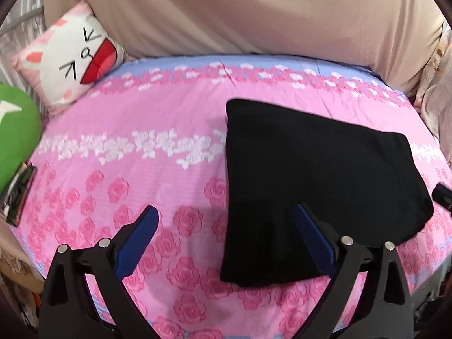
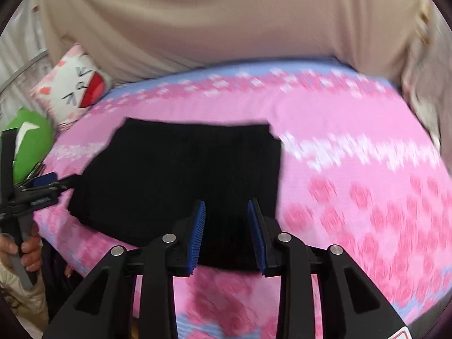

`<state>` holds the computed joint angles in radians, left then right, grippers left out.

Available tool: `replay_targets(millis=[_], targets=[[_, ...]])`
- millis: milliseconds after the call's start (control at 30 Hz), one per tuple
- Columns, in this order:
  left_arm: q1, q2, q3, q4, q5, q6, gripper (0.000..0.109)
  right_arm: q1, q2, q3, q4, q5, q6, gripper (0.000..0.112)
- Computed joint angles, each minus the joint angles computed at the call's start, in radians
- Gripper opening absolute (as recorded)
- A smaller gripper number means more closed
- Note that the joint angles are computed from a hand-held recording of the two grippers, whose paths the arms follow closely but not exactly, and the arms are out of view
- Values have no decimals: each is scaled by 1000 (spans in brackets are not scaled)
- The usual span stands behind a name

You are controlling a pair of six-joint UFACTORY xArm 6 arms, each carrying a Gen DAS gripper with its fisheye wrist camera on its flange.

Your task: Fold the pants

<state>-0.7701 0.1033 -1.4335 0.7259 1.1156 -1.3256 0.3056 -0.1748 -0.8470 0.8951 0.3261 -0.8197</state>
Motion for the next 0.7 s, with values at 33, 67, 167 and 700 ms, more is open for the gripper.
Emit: replay_targets(millis=[33,67,167,700], targets=[[6,12,-21,4,19,-4,94,8,17,-39,27,27,-34,29],[16,12,-29,2,20,-8,94,15,36,-74,40,48,-49,29],[43,-20,-6,-8,6,-34,94,80,145,-244,23,113,-79,29],[86,-137,161,-18,-20,-59,94,277,681,-818,-311,219,234,30]])
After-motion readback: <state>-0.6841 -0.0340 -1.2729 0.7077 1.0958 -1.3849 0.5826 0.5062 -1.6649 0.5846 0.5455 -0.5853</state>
